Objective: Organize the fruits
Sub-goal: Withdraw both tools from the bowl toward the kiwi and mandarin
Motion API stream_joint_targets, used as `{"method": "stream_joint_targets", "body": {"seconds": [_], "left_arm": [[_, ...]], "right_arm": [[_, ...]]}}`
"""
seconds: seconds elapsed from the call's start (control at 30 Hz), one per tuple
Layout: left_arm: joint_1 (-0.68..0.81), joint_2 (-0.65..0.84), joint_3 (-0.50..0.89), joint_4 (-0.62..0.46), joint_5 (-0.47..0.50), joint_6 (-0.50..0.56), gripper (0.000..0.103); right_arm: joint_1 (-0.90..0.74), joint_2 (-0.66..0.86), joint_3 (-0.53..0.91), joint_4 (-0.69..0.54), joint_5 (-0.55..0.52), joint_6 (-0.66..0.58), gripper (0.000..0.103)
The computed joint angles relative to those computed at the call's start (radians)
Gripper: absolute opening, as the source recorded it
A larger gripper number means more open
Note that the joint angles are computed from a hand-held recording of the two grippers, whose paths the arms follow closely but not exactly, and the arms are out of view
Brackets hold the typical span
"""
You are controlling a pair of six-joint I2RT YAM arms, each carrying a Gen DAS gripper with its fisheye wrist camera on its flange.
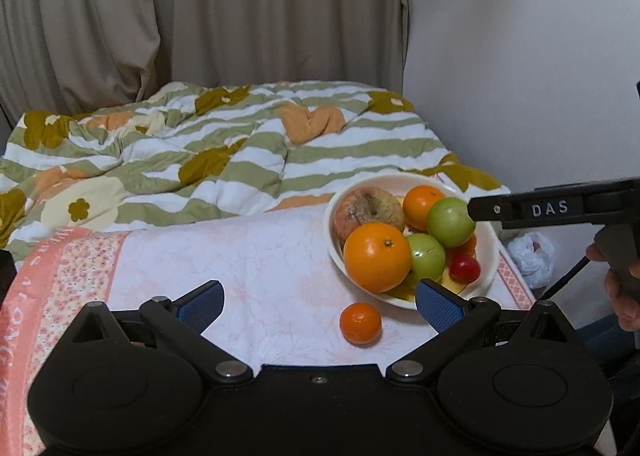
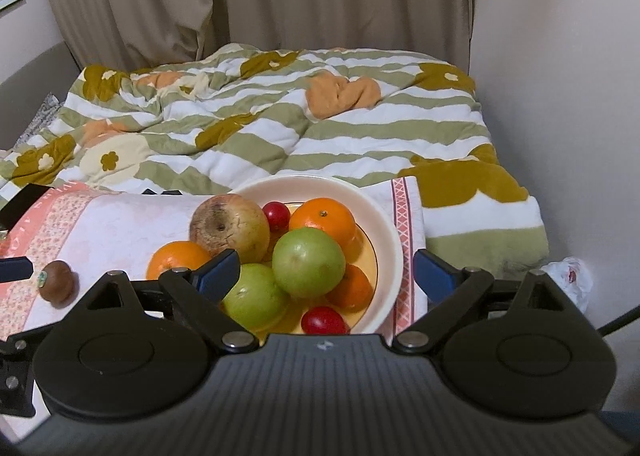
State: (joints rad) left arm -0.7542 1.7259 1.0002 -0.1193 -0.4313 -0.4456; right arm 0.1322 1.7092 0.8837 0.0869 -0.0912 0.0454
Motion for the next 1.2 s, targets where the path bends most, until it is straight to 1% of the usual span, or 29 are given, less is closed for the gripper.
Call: {"method": "stream_joint_targets", "body": {"seconds": [0.23,0.4,0.6,0.7,0.77,0.83,0.97,1.07,1.2], "left_arm": [[-0.077,-0.147,-0.091,-0.037,-0.096,-0.078,0.103],[-0.119,-0.254,-0.144,-0.121,-0.176,-0.146,0.103],[-0.137,-0.391,-0.205,-0.246,-0.266,-0.216,0.103],[-0.119,-0.463,-0.253,-0.277,-0.279,-0.213,0.103],[-0.093,-0.508,-0.286,-0.283,-0.275,-0.185,0.103],[-0.053,-0.547,-0.321,-0.270,-0.254,-0.134,0.103],[0.051,-0.623,-0.395,-0.210,-0.171,0.014,0.103],[0.163,-0.652,-0.443,-0.145,-0.052,0.136,0.103],[0.332,-0.643,-0.490,-0.048,0.154,0.310,0.103]], "right_arm": [[0.019,-0.222,-0.118,-0.076,0.017,-0.012,0.103],[0.040,-0.374,-0.181,-0.159,0.012,-0.005,0.103],[0.086,-0.507,-0.235,-0.243,0.023,0.021,0.103],[0.132,-0.539,-0.255,-0.259,0.053,0.050,0.103],[0.174,-0.547,-0.266,-0.261,0.086,0.073,0.103],[0.218,-0.546,-0.278,-0.257,0.122,0.101,0.103],[0.312,-0.508,-0.293,-0.221,0.210,0.184,0.103],[0.379,-0.455,-0.283,-0.205,0.283,0.275,0.103],[0.452,-0.371,-0.262,-0.179,0.366,0.387,0.103]]}}
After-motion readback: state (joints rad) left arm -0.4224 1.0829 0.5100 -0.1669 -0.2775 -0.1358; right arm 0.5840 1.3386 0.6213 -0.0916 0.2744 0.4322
